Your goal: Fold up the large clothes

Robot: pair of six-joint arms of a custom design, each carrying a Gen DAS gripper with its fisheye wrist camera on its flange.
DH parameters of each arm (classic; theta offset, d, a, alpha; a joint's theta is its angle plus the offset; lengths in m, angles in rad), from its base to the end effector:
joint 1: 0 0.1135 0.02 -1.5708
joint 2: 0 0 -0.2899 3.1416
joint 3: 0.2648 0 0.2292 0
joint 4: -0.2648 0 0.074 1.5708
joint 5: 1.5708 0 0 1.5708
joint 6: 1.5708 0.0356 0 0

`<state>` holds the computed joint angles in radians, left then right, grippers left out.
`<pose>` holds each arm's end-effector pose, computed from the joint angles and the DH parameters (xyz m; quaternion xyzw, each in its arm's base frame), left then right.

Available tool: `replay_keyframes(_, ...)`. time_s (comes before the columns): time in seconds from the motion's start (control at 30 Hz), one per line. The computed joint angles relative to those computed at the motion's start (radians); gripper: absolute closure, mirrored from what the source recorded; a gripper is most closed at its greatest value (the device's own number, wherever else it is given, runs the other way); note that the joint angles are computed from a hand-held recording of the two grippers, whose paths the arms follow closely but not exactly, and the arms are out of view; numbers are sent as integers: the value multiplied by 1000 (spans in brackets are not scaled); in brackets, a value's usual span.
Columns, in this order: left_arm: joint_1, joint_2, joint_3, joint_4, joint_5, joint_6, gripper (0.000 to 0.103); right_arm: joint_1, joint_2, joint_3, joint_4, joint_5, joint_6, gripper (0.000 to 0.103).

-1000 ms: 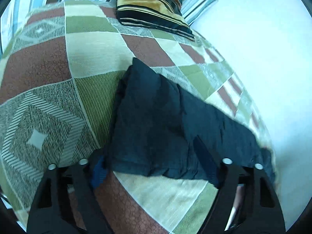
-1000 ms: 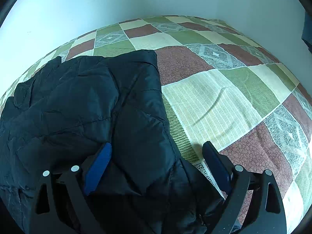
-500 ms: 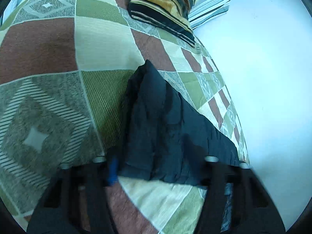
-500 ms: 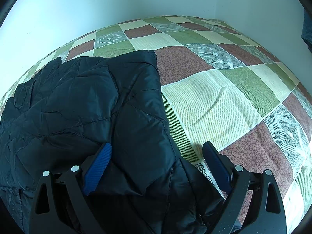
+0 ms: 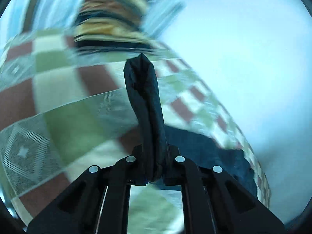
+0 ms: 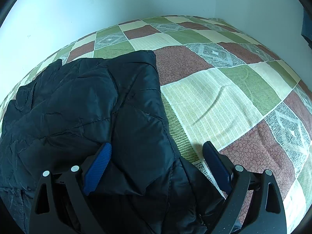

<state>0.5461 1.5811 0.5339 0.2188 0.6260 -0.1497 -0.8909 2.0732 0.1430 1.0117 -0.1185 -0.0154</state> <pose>0.2288 0.1146 0.1660 -0.1973 0.8716 -0.2134 0.3949 0.1317 -0.1562 0.0525 0.3837 0.8645 -0.0896 0.3121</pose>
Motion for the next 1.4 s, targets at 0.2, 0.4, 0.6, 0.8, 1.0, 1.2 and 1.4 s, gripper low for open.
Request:
replay_keyframes(0.2, -433, -183, -2, -18, -160, -147, 95, -10, 4, -5, 9, -16, 3, 10)
replay_keyframes(0.4, -958, -39, 122, 41, -396, -302, 95, -19, 10, -8, 17, -30, 4, 10)
replay_keyframes(0.6, -1266, 198, 310, 53, -535, -329, 95, -33, 14, -9, 22, -48, 1, 10)
replay_keyframes(0.8, -1403, 445, 511, 13, -524, -370, 95, -38, 19, -10, 28, -56, 2, 10)
replay_keyframes(1.0, -1511, 575, 639, -23, -524, -394, 95, -47, 22, -10, 31, -70, -1, 10)
replay_keyframes(1.2, -1567, 691, 792, -92, -524, -417, 95, -48, 24, -9, 32, -72, -1, 10)
replay_keyframes(1.4, -1579, 748, 840, -115, -528, -432, 95, -48, 22, -8, 29, -71, -1, 10)
